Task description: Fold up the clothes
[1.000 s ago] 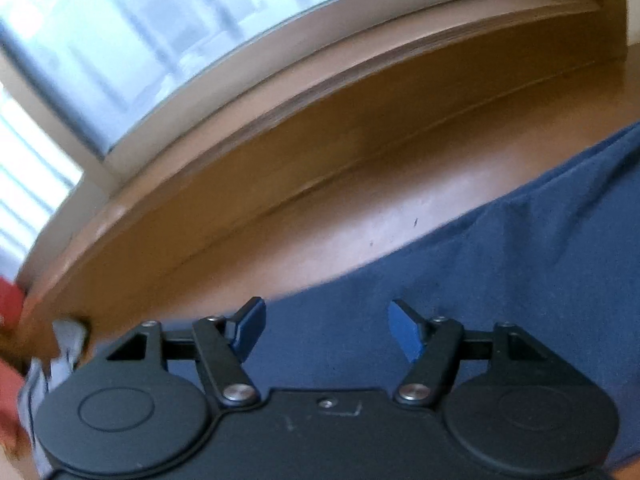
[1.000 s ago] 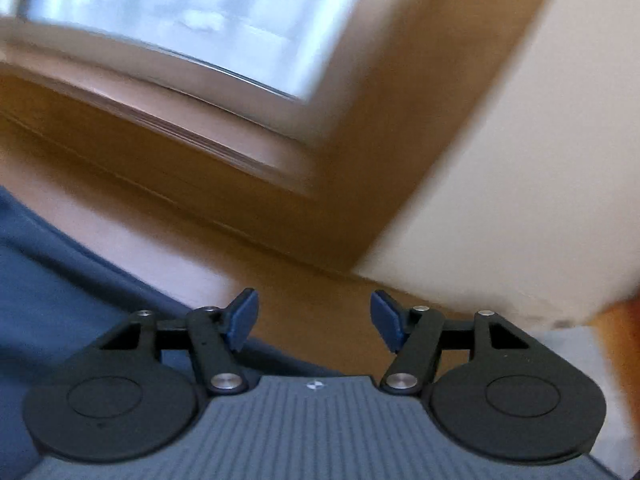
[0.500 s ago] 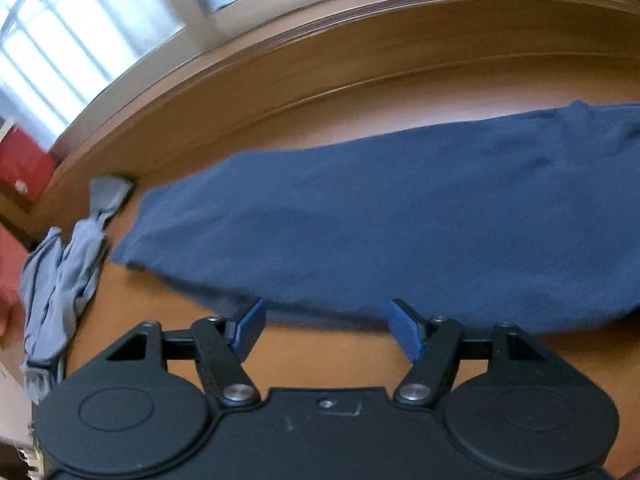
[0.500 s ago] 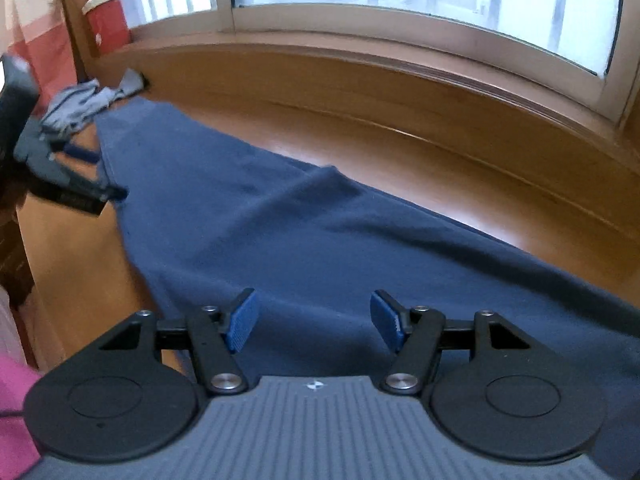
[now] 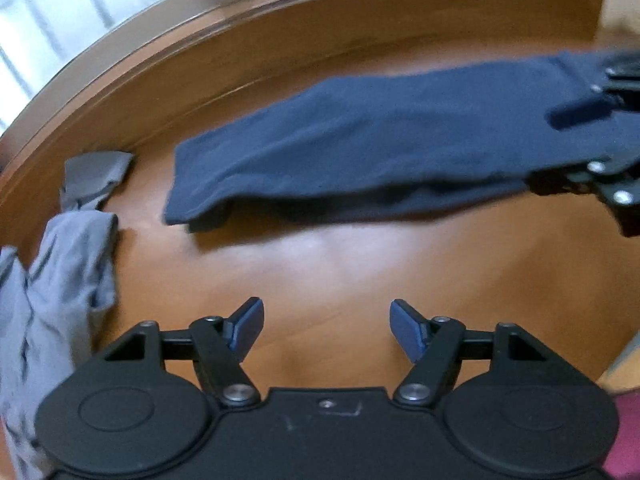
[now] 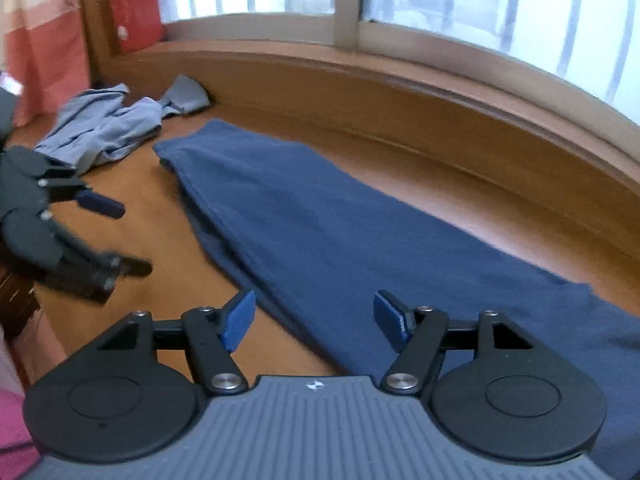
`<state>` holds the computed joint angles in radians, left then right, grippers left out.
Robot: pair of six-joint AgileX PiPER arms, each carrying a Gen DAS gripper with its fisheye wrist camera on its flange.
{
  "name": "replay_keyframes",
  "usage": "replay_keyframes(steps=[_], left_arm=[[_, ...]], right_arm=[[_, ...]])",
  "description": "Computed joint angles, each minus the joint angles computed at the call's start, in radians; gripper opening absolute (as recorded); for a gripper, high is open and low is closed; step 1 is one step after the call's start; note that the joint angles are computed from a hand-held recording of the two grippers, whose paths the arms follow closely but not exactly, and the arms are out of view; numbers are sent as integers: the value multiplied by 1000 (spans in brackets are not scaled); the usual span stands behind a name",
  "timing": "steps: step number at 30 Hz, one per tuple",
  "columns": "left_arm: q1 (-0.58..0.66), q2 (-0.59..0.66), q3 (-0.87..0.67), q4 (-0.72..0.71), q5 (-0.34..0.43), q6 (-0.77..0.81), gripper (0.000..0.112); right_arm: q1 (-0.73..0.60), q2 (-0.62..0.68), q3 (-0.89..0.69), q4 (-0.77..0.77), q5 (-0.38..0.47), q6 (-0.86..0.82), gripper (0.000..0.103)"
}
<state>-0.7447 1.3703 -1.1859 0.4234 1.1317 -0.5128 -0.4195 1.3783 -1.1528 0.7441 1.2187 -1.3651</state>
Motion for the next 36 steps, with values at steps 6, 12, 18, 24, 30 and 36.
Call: replay_keyframes(steps=[6,12,18,24,30,36], left_arm=[[191,-77,28,-158,-71,310,67],[327,-102,67,-261,-126,473,69],[575,-132,95,-531,-119,923,69],[791,-56,45,-754,-46,1276,69],[844,5,4,-826,-4,1406,69],[834,-4,6,-838,7,1417,71]], right_arm=[[322,-147,109,-128,-224,412,69],[507,-95,85,-154,-345,571,70],[798,19,22,-319,-543,804,70],[1042,157,-74,-745,-631,1248,69],[1159,249,-142,-1028,-568,1536,69],[1181,240,-152,-1053,-539,1552,69]])
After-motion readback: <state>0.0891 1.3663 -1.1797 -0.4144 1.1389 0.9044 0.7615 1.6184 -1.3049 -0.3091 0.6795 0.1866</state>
